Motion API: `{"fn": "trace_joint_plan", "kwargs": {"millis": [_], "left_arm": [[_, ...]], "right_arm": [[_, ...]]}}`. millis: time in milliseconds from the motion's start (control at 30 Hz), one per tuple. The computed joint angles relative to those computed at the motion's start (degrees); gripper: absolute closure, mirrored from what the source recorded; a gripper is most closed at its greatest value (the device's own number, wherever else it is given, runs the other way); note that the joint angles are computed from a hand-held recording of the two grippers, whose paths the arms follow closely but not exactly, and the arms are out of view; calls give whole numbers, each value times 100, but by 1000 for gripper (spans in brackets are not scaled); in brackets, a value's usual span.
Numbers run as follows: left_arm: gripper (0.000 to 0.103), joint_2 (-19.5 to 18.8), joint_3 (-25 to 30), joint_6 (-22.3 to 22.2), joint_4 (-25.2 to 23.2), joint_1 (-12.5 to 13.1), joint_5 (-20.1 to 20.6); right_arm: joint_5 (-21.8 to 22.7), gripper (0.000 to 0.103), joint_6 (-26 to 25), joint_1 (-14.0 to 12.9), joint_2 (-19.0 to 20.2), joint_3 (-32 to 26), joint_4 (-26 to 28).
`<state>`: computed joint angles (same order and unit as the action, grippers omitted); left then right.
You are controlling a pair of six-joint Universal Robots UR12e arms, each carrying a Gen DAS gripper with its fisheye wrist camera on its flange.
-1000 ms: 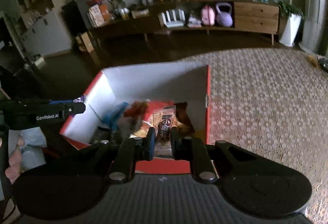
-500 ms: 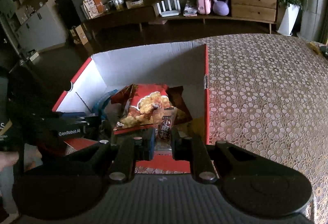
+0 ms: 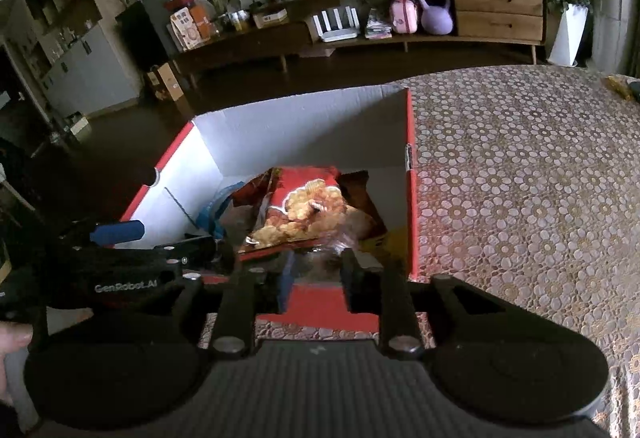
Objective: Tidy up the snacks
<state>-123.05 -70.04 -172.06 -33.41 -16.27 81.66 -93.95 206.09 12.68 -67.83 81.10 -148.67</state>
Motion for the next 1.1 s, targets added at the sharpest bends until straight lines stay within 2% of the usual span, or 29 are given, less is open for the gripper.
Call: {"fn": "trace_joint_plan", "kwargs": {"millis": [67,100,267,433,633,767,900,1100], "left_arm": [[5,45,-63,-42,90,8,-40],[4,70,-96,-49,123,11,-49],[1,208,-286,-61,391,18,-103],[0,350,-480,-58,689,32,-190],[0,493,-665,-17,967,23,-201],[0,574,-762,-35,1249,9,-170],[0,623,-794,-103,1555,-22,-61],[0,741,-894,-323,1752,39,-307]], "right_arm": [[-104,26,-32,33,-8,19,-79],[-185,22,-47,55,-13,34,-143],[-181,22,29,50,-76,94,-193],[-292,20,91,71,-179,256,-459],[-499,3,95,122,-295,436,-898],[-676,0,42,173,-341,493,-1257],[-797,0,1,217,-419,564,-1515],[-1015,0,-9,299,-534,691,-1754]]}}
